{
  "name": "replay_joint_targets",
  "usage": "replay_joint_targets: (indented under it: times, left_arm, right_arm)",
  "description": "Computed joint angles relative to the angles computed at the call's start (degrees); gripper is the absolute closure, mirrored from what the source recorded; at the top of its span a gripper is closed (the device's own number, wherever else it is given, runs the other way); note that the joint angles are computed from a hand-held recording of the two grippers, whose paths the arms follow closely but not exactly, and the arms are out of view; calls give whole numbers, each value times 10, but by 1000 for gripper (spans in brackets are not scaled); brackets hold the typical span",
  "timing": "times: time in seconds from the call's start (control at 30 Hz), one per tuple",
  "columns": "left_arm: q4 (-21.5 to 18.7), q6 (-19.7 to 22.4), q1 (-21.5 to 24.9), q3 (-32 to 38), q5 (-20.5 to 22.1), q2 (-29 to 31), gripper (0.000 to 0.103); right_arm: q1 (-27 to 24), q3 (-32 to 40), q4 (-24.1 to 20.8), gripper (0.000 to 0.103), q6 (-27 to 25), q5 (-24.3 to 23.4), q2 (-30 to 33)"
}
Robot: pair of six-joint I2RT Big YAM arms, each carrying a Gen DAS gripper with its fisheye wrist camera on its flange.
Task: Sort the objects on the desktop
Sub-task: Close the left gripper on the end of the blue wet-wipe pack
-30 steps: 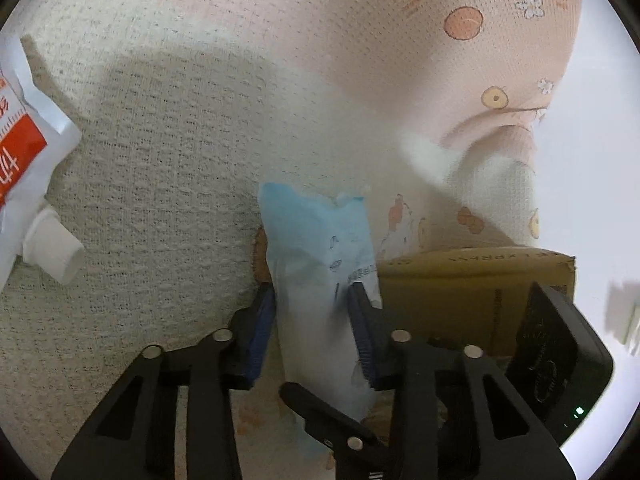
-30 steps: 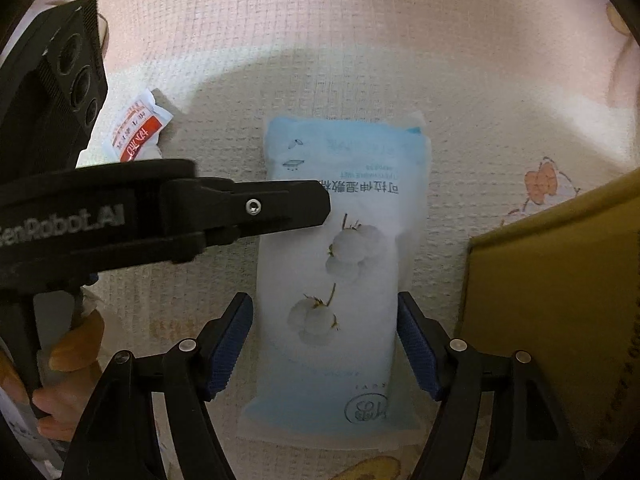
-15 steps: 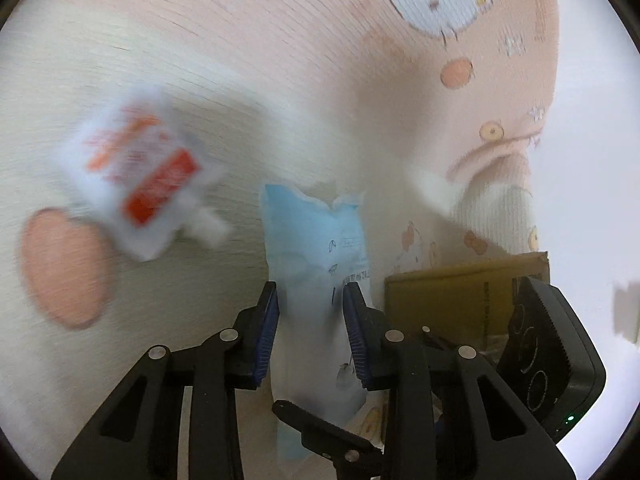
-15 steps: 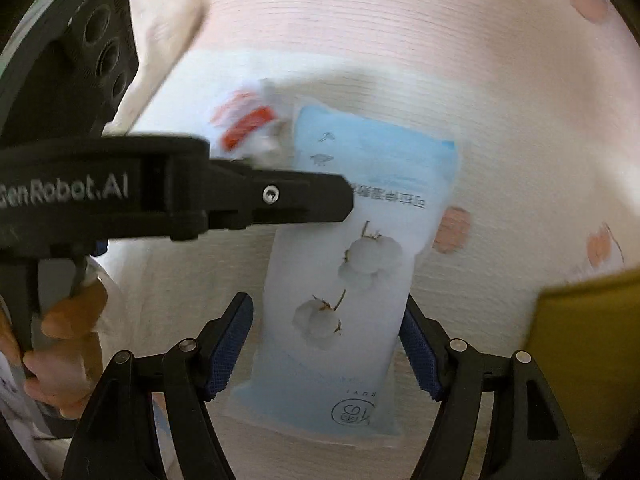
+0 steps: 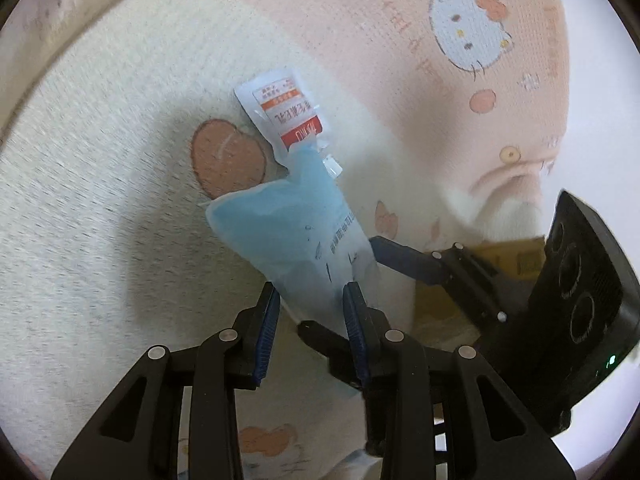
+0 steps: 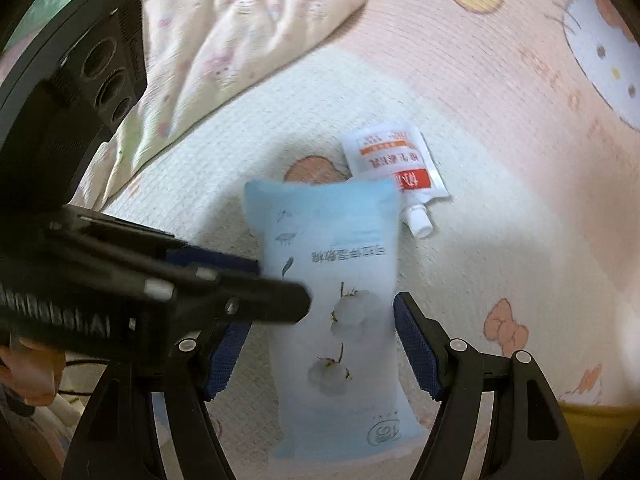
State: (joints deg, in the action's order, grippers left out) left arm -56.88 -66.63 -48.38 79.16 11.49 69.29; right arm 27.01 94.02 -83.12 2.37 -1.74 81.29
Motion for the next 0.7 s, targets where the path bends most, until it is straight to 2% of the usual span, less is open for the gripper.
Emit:
replay_joint_targets:
  times: [0.07,0.17,0.3,0.43,0.5,0.63,0.7]
  left_arm:
    - [-22,22,-5,12,-18,2,67]
    - [-42,53,-12,35,-45,8,67]
    - [-71,114,-12,64,-52,14,50]
    - [-107,172,-11,93,-67,30,48]
    - [-120,187,-7,103,-80,38,48]
    - [-102,186,20,102,-45,44,48]
    - [-109,200,26,112,-47,52,48]
  right_arm:
    - [-1,3,-5,31,2,1,2]
    - [5,19,-16,30,34,8,7]
    - [-13,-29,-5,26,43,29,-38]
    - [-9,-43,-14,24,88,49,-70]
    - [-13,-53,-18,23,112,45,-85]
    - [-38,-67,-42,22,136,30,-113]
    - [-41,-64,-58,22,147,41,-115]
